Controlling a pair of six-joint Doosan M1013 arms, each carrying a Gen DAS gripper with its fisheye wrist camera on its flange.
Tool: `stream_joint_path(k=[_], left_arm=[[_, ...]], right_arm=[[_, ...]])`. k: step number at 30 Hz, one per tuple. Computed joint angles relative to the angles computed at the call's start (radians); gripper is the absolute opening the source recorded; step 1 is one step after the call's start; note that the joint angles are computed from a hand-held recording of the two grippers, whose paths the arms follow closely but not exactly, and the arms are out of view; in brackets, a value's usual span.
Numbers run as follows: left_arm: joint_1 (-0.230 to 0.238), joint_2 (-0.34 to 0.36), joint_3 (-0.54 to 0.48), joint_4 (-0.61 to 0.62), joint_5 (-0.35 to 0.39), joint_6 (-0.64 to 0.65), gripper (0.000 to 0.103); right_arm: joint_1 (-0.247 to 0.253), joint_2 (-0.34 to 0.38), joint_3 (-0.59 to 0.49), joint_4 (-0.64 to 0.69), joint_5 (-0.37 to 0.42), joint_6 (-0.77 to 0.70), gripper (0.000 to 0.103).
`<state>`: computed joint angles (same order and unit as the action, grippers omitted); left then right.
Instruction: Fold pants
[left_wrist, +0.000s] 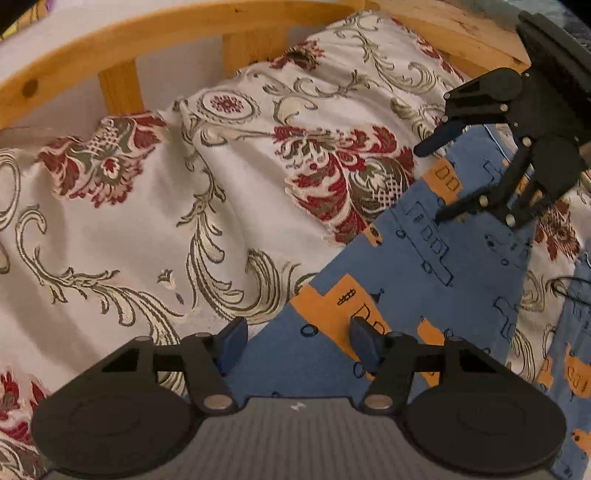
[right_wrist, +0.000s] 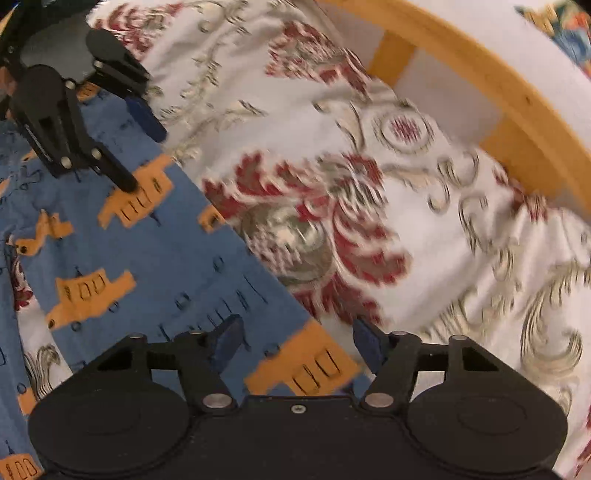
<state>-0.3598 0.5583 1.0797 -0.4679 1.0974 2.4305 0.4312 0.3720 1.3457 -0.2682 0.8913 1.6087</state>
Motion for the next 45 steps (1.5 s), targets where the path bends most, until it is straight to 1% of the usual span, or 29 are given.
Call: stream_joint_path(k=[1,3,4,5,6,7,8,9,10,11,13,16,21,24,26,28,30,34,38,40,42,45], left_arm=[[0.001,0.006,-0.011,0.005,0.015,-0.003,0.067],[0.001,0.017,-0.032,0.022,0.039,-0.04,0.065],[0.001,0.024,-0.043,0.028,0.052,-0.063,0.058],[0.003,0.029,-0.053,0.026,0.065,-0.082,0.05],[0.004,0.033,-0.06,0.021,0.079,-0.095,0.048],[0.004,0.033,-0.061,0.021,0.082,-0.101,0.041],[0.002,0.028,-0.054,0.026,0.073,-0.096,0.031],[-0.001,0.02,-0.045,0.029,0.063,-0.081,0.026],[-0.005,0.012,-0.035,0.035,0.052,-0.065,0.017],[-0.009,0.004,-0.027,0.046,0.042,-0.061,0.011],[-0.015,-0.008,-0.015,0.059,0.027,-0.071,0.008],[-0.022,-0.039,0.027,0.072,-0.031,-0.093,0.005],[-0.04,-0.127,0.153,0.106,-0.201,-0.097,0.003],[-0.045,-0.19,0.242,0.075,-0.309,-0.021,0.003],[-0.051,-0.234,0.304,0.059,-0.384,0.02,0.003],[-0.047,-0.272,0.352,0.002,-0.415,0.056,0.003],[-0.042,-0.317,0.415,-0.074,-0.46,0.135,0.003],[-0.025,-0.406,0.533,-0.219,-0.492,0.297,0.003],[-0.014,-0.497,0.651,-0.296,-0.497,0.416,0.003],[-0.012,-0.538,0.707,-0.309,-0.5,0.46,0.003],[-0.012,-0.572,0.754,-0.301,-0.494,0.485,0.003],[-0.015,-0.608,0.807,-0.269,-0.473,0.498,0.003]], right_arm=[[-0.004,0.0,0.002,0.003,0.005,0.005,0.056],[-0.002,0.0,0.011,-0.015,0.002,0.043,0.052],[-0.002,0.0,0.011,-0.019,-0.001,0.053,0.043],[-0.001,-0.001,0.013,-0.026,-0.005,0.063,0.036],[0.002,-0.001,0.012,-0.039,-0.004,0.073,0.024],[0.008,-0.002,0.014,-0.061,-0.002,0.088,0.013],[0.014,-0.003,0.016,-0.081,0.001,0.097,0.008],[0.018,-0.004,0.017,-0.093,0.001,0.1,0.003],[0.024,-0.009,0.026,-0.111,-0.005,0.108,0.001],[0.031,-0.015,0.036,-0.139,-0.015,0.126,0.001],[0.042,-0.03,0.059,-0.18,-0.038,0.176,0.0],[0.065,-0.059,0.105,-0.255,-0.084,0.267,0.0],[0.128,-0.115,0.194,-0.466,-0.133,0.488,0.0],[0.177,-0.155,0.258,-0.631,-0.14,0.664,0.0],[0.216,-0.181,0.298,-0.741,-0.129,0.792,0.0],[0.265,-0.202,0.333,-0.847,-0.095,0.895,0.0],[0.313,-0.222,0.364,-0.917,-0.056,0.982,0.0],[0.434,-0.239,0.415,-1.013,0.072,1.096,0.0],[0.545,-0.229,0.441,-1.021,0.184,1.18,0.0],[0.587,-0.213,0.444,-1.012,0.237,1.215,0.0],[0.618,-0.201,0.444,-0.985,0.27,1.26,0.0],[0.642,-0.183,0.439,-0.937,0.298,1.325,0.0]])
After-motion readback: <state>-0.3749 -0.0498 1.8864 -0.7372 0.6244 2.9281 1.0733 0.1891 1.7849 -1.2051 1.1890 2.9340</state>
